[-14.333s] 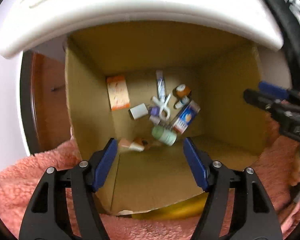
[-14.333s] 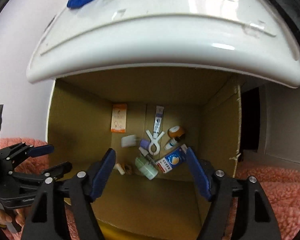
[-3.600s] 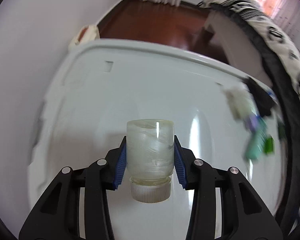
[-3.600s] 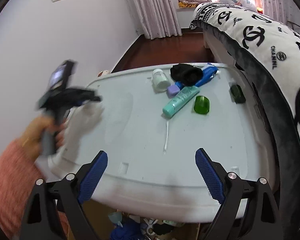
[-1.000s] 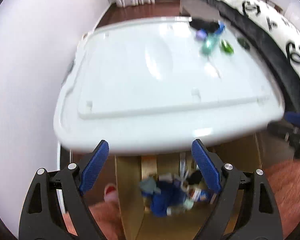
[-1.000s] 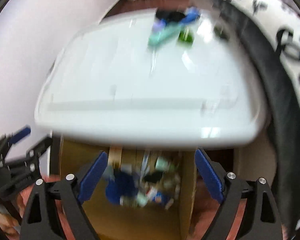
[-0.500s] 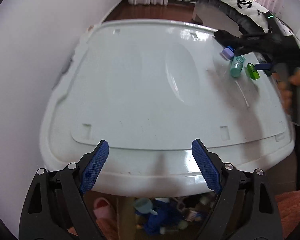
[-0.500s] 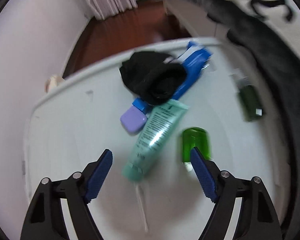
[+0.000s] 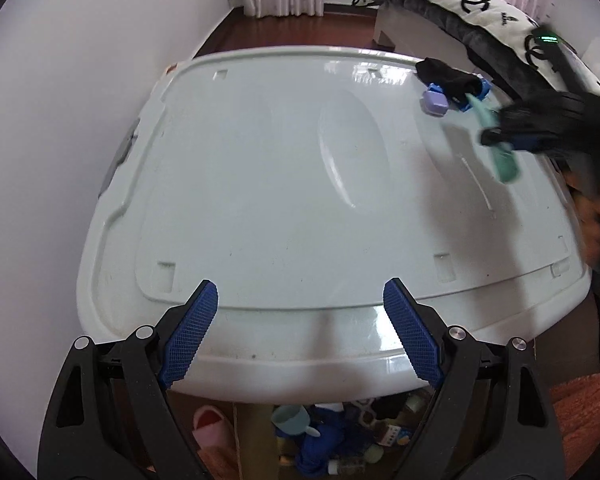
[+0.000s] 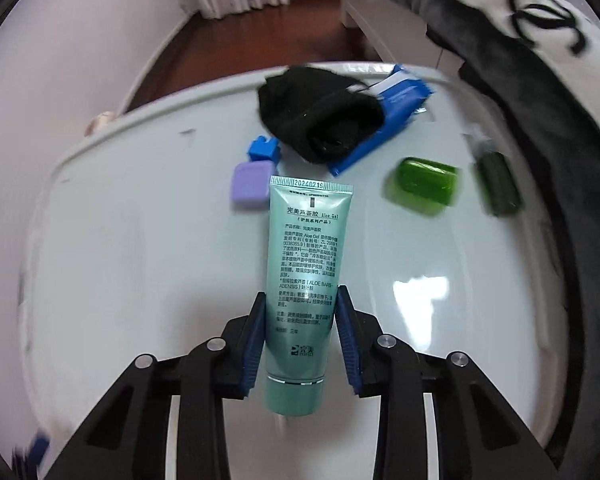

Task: Collect trash
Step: 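Grasp the pale green tube with the right tool while the left tool approaches the lilac cap, then grasp the lilac square cap with the left tool while the right tool carries the tube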

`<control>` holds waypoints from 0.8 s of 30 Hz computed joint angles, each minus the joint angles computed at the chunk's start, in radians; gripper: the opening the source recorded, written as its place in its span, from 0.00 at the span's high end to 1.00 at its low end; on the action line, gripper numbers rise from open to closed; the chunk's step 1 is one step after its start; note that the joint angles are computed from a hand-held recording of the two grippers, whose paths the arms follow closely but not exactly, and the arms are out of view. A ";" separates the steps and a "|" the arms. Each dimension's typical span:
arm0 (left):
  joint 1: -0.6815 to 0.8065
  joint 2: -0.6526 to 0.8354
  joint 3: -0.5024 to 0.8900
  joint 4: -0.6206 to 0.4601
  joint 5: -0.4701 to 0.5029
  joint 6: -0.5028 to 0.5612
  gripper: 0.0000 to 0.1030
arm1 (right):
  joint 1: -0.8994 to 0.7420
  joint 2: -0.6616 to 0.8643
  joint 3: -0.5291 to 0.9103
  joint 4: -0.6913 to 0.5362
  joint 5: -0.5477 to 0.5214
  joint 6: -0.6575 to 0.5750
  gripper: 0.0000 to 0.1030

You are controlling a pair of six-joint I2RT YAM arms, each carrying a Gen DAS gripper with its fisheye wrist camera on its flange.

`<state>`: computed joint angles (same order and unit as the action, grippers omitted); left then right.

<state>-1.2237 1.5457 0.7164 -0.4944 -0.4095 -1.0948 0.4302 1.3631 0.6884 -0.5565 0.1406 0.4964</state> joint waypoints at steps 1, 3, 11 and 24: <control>0.008 0.002 -0.001 0.019 0.006 0.017 0.19 | -0.002 -0.091 -0.025 -0.046 -0.005 -0.008 0.67; 0.059 0.023 0.016 0.080 0.065 0.074 0.19 | -0.007 -0.307 -0.055 -0.179 -0.023 -0.022 0.67; 0.245 0.531 0.609 0.137 0.213 0.401 0.19 | -0.312 -0.800 -0.115 -0.428 -0.204 -0.196 0.67; 0.307 1.097 1.493 -0.288 0.142 0.451 0.69 | -0.535 -0.724 -0.105 -0.436 -0.444 -0.381 0.67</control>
